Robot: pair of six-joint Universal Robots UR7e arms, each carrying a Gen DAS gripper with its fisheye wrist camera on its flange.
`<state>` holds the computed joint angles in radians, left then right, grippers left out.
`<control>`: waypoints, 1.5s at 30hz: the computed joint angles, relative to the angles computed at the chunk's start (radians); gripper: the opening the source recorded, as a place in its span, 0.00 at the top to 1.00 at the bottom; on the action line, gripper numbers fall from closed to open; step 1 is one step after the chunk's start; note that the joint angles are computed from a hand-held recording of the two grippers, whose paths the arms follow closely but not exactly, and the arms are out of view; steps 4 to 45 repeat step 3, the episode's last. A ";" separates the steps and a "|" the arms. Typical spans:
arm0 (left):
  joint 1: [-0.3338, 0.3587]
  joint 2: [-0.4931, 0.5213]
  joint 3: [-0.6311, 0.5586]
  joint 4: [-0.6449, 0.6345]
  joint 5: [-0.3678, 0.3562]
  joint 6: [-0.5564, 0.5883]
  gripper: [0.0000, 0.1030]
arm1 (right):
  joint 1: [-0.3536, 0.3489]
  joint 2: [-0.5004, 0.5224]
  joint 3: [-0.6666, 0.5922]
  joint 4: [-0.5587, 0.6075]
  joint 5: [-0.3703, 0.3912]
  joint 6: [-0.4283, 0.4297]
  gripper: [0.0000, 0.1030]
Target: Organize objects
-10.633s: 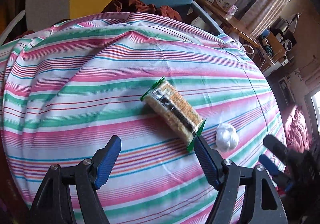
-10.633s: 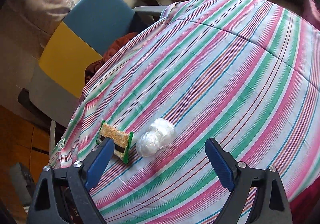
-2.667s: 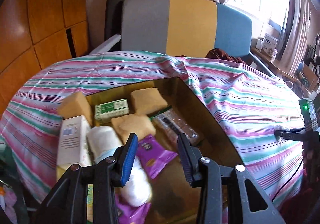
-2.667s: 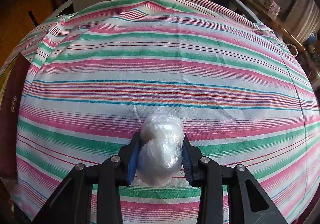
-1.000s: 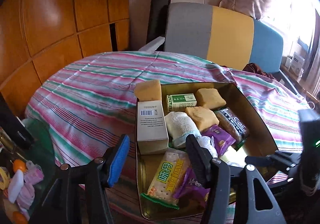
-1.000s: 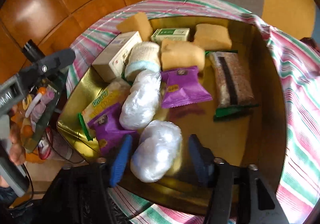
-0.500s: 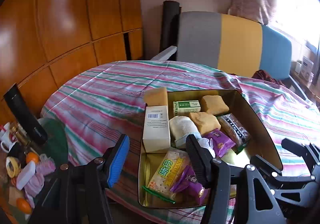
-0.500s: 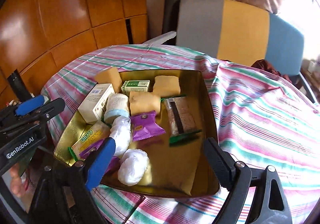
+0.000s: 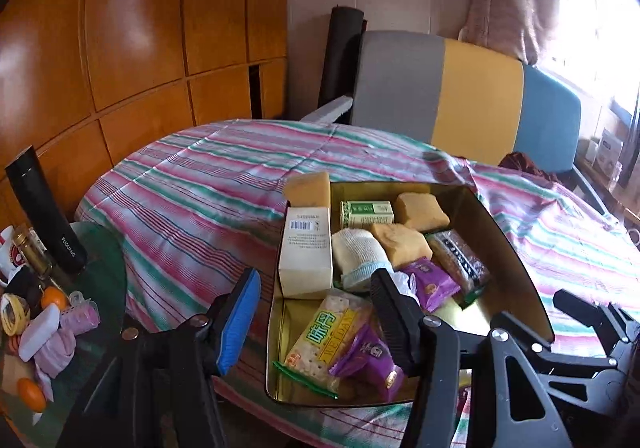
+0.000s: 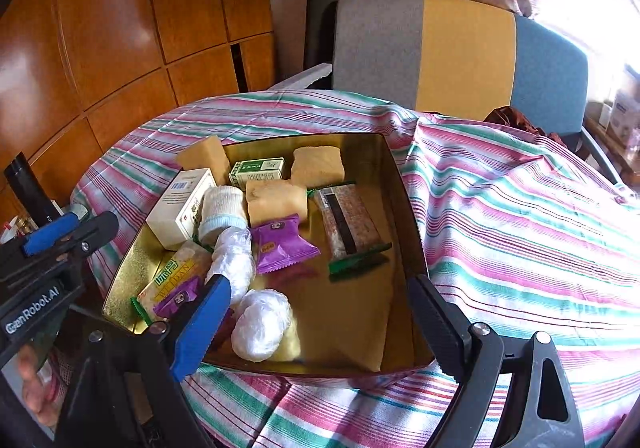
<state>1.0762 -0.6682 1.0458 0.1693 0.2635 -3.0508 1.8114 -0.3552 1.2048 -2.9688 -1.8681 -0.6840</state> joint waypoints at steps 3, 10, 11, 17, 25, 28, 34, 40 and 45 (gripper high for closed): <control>0.000 0.005 -0.010 0.003 -0.006 0.008 0.44 | 0.001 0.003 -0.002 0.000 -0.002 -0.002 0.12; 0.000 0.005 -0.010 0.003 -0.006 0.008 0.44 | 0.001 0.003 -0.002 0.000 -0.002 -0.002 0.12; 0.000 0.005 -0.010 0.003 -0.006 0.008 0.44 | 0.001 0.003 -0.002 0.000 -0.002 -0.002 0.12; 0.000 0.005 -0.010 0.003 -0.006 0.008 0.44 | 0.001 0.003 -0.002 0.000 -0.002 -0.002 0.12; 0.000 0.005 -0.010 0.003 -0.006 0.008 0.44 | 0.001 0.003 -0.002 0.000 -0.002 -0.002 0.12; 0.000 0.005 -0.010 0.003 -0.006 0.008 0.44 | 0.001 0.003 -0.002 0.000 -0.002 -0.002 0.12; 0.000 0.005 -0.010 0.003 -0.006 0.008 0.44 | 0.001 0.003 -0.002 0.000 -0.002 -0.002 0.12; 0.000 0.005 -0.010 0.003 -0.006 0.008 0.44 | 0.001 0.003 -0.002 0.000 -0.002 -0.002 0.12; 0.000 0.005 -0.010 0.003 -0.006 0.008 0.44 | 0.001 0.003 -0.002 0.000 -0.002 -0.002 0.12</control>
